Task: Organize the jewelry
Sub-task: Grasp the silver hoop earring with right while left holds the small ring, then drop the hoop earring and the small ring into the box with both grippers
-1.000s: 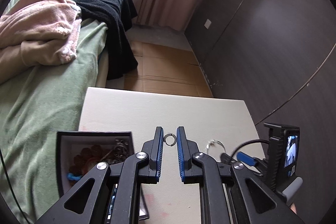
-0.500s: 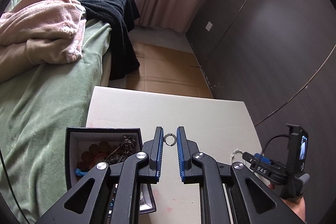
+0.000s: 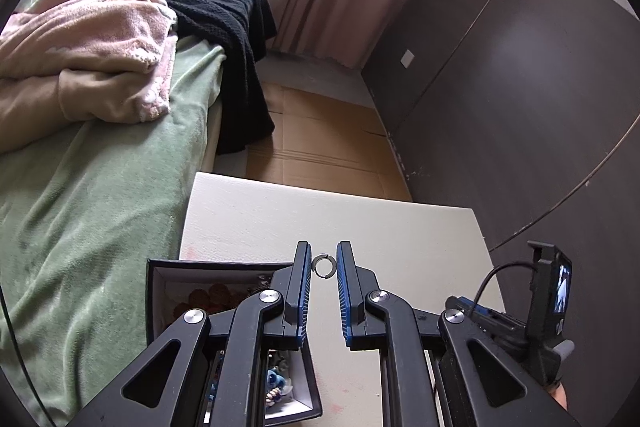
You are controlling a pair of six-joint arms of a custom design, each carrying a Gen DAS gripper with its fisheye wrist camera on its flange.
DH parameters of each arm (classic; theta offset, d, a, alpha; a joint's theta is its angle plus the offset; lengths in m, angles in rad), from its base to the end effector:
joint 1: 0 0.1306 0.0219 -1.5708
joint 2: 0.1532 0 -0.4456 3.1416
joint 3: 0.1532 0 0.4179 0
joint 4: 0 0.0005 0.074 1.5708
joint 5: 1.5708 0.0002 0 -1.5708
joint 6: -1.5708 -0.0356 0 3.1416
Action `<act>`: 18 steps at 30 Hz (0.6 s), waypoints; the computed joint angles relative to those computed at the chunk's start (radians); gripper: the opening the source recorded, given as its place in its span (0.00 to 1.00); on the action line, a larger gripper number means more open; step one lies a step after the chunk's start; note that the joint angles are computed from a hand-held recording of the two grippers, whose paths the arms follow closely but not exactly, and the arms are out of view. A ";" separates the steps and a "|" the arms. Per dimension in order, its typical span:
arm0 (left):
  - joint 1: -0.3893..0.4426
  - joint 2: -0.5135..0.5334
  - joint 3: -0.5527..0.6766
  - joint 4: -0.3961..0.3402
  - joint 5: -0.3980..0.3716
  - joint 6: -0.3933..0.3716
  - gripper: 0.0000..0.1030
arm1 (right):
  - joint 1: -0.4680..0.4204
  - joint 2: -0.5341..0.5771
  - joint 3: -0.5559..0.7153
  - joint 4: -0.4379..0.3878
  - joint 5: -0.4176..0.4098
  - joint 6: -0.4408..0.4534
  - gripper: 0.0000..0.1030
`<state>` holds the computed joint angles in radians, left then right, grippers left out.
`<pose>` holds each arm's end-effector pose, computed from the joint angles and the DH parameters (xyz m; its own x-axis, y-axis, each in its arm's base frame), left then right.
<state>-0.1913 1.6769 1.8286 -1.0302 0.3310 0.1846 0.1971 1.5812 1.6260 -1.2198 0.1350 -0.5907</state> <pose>0.6043 -0.1293 0.5414 -0.8133 -0.0193 -0.5815 0.2383 0.9008 -0.3631 0.5442 0.1033 0.4881 -0.8312 0.3968 -0.3894 0.3851 0.9161 0.1116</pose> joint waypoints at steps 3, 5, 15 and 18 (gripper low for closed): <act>0.002 -0.001 -0.001 -0.003 0.003 -0.002 0.13 | 0.029 0.018 0.029 -0.055 0.077 0.042 0.10; 0.002 -0.005 -0.003 -0.005 0.002 -0.005 0.13 | 0.043 0.035 0.049 -0.069 0.096 0.062 0.05; 0.025 -0.018 -0.016 -0.048 -0.008 -0.033 0.13 | -0.001 -0.058 -0.048 0.134 -0.181 -0.003 0.04; 0.040 -0.023 -0.024 -0.059 0.010 -0.017 0.13 | 0.004 -0.085 -0.070 0.198 -0.240 -0.017 0.04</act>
